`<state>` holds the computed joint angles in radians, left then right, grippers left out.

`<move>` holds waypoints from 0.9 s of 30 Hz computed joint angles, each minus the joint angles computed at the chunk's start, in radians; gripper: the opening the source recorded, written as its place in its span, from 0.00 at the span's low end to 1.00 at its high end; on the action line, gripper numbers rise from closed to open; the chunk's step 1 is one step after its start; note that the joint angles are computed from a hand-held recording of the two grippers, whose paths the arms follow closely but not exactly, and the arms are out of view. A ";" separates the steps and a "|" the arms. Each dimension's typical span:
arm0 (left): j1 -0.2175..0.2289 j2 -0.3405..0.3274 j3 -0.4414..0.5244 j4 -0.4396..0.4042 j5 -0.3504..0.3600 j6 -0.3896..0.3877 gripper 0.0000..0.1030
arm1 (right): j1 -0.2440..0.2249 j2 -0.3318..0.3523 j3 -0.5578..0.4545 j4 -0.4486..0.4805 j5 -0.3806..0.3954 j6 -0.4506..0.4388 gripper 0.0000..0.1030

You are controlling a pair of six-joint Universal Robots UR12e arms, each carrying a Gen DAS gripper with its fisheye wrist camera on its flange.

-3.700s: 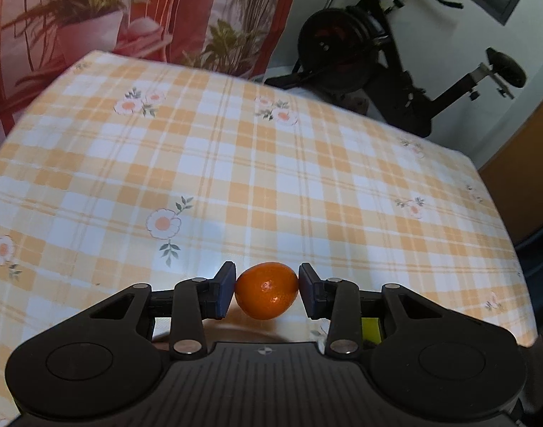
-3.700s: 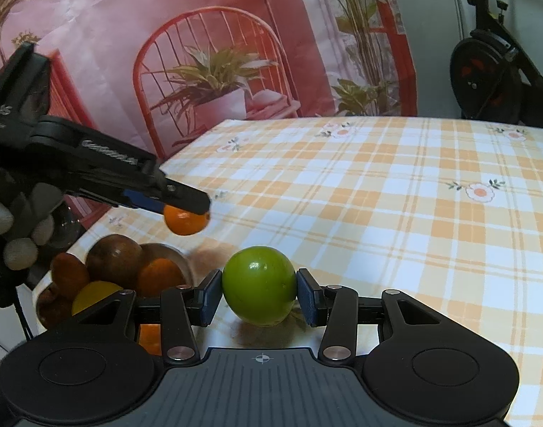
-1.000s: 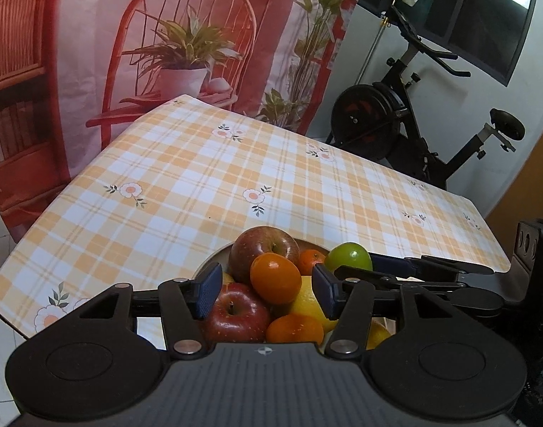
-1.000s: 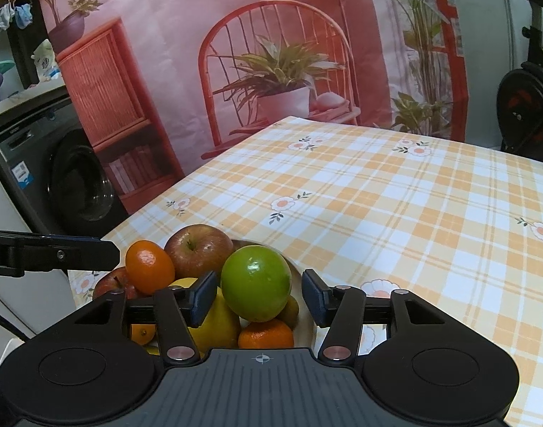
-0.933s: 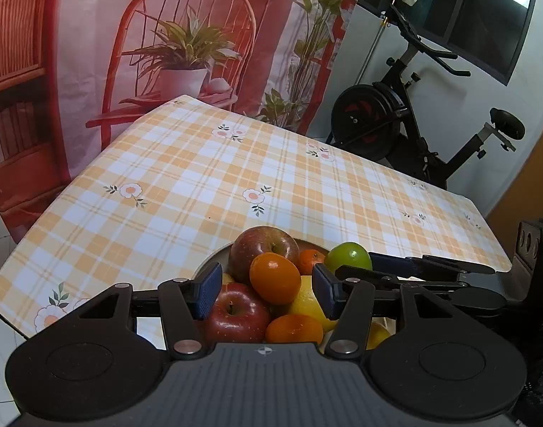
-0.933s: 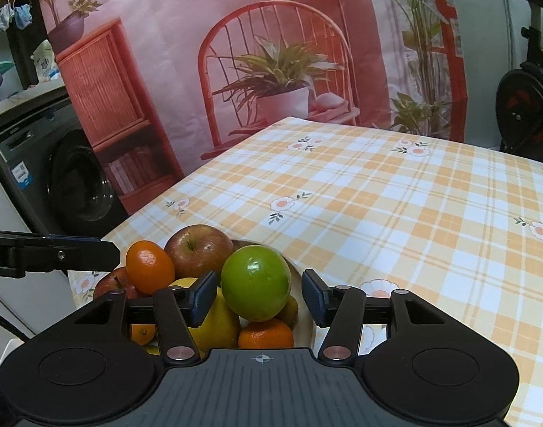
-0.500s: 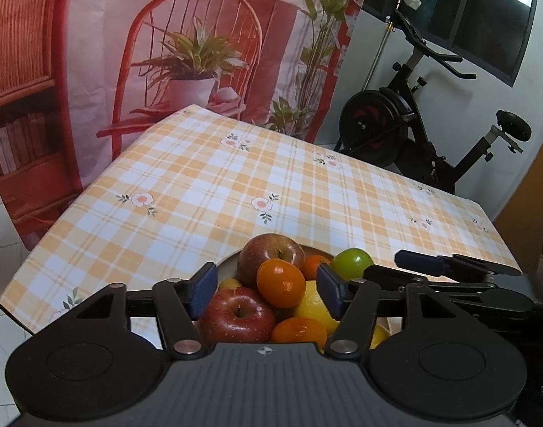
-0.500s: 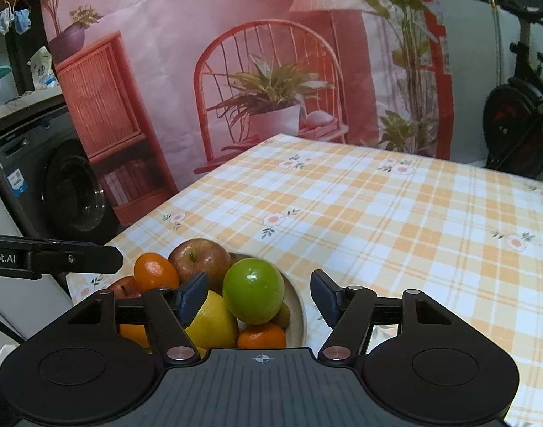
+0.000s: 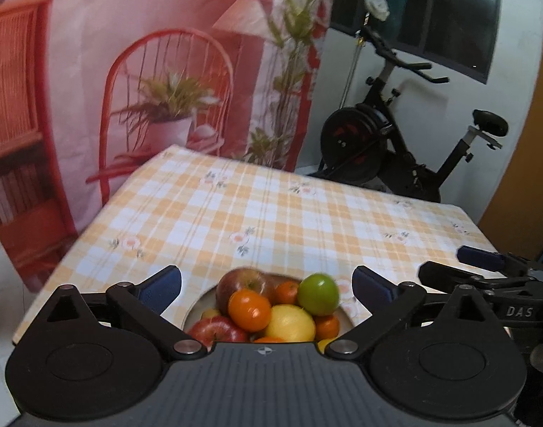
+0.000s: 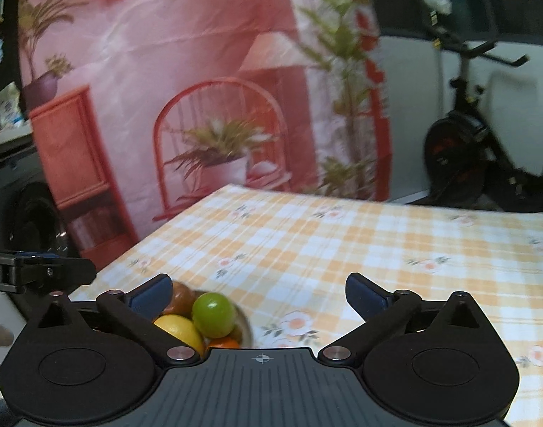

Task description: Organize fruits

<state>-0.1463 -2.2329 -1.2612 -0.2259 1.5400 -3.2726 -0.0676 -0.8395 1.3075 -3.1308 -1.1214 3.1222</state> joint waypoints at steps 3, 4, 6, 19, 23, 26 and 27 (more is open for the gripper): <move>-0.006 0.007 0.003 0.035 0.000 0.006 1.00 | -0.005 -0.029 0.037 -0.049 -0.050 0.038 1.00; -0.008 0.010 0.003 0.048 -0.002 0.011 1.00 | -0.007 -0.040 0.049 -0.061 -0.065 0.051 1.00; -0.015 0.017 0.005 0.074 0.003 0.027 1.00 | -0.009 -0.063 0.071 -0.080 -0.100 0.069 1.00; -0.071 0.081 -0.015 0.188 0.078 0.144 1.00 | -0.025 -0.204 0.186 -0.186 -0.217 0.110 1.00; -0.077 0.102 -0.029 0.206 0.090 0.128 1.00 | -0.031 -0.241 0.217 -0.214 -0.234 0.113 1.00; -0.087 0.111 -0.034 0.212 0.120 0.139 1.00 | -0.036 -0.267 0.238 -0.232 -0.231 0.115 1.00; -0.089 0.114 -0.035 0.214 0.130 0.143 1.00 | -0.036 -0.273 0.243 -0.239 -0.232 0.116 1.00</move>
